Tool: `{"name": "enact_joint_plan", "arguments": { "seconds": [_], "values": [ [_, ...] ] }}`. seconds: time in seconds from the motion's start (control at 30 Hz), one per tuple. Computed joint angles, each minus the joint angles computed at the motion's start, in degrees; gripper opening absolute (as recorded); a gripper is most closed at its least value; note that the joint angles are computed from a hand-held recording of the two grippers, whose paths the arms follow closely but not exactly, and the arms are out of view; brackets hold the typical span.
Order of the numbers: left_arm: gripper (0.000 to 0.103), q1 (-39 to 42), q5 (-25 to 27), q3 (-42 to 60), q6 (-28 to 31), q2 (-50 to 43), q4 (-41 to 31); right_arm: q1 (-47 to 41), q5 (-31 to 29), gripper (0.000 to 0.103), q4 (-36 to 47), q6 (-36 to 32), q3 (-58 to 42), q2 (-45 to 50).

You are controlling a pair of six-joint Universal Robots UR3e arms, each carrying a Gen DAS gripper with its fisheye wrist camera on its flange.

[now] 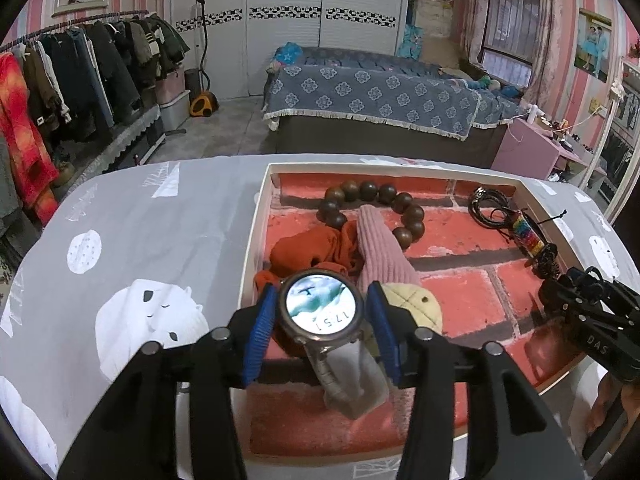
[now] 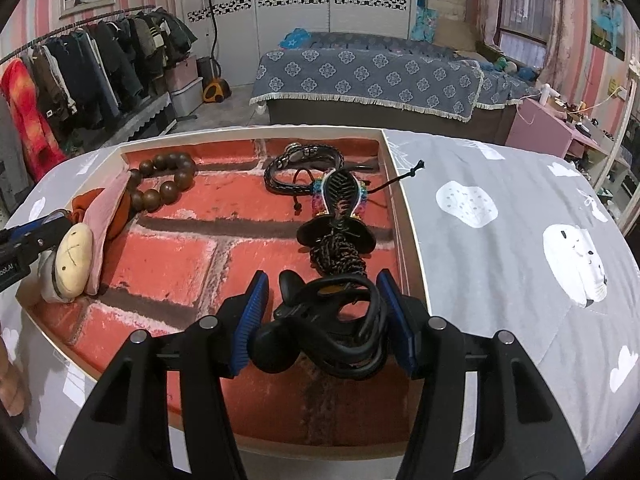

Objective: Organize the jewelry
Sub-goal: 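Carry the watch and cable into the tray and open both tools, then move the left tool to the black scrunchie while the right tool reaches the cream fluffy scrunchie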

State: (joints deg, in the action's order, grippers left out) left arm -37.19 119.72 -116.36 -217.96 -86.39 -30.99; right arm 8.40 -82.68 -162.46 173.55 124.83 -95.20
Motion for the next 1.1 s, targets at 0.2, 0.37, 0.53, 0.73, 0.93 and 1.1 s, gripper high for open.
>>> {"name": "enact_joint_plan", "arguments": {
  "seconds": [0.2,0.37,0.53,0.73,0.93,1.1],
  "values": [
    [0.059,0.2,-0.2,-0.8,-1.7,2.0,-2.0,0.8,0.0,0.072,0.1,-0.6,0.0,-0.3],
    [0.078,-2.2,1.1,2.3,-3.8,3.9,-8.2,-1.2,1.9,0.088,2.5,-0.7,1.7,-7.1],
    [0.083,-6.0,4.0,6.2,-5.7,6.8,-14.5,-2.9,2.5,0.099,8.4,-0.7,2.1,-15.7],
    [0.084,-10.1,5.7,9.1,-8.4,13.1,-24.6,-3.0,2.7,0.099,18.5,-1.5,2.8,-26.7],
    [0.095,-18.1,13.0,7.5,-17.2,21.6,-37.0,-2.3,2.9,0.099,29.3,-0.4,6.2,-40.4],
    [0.095,-25.5,16.7,6.1,-27.6,27.3,-51.0,4.5,-1.8,0.099,32.3,4.6,8.3,-45.5]
  ]
}}
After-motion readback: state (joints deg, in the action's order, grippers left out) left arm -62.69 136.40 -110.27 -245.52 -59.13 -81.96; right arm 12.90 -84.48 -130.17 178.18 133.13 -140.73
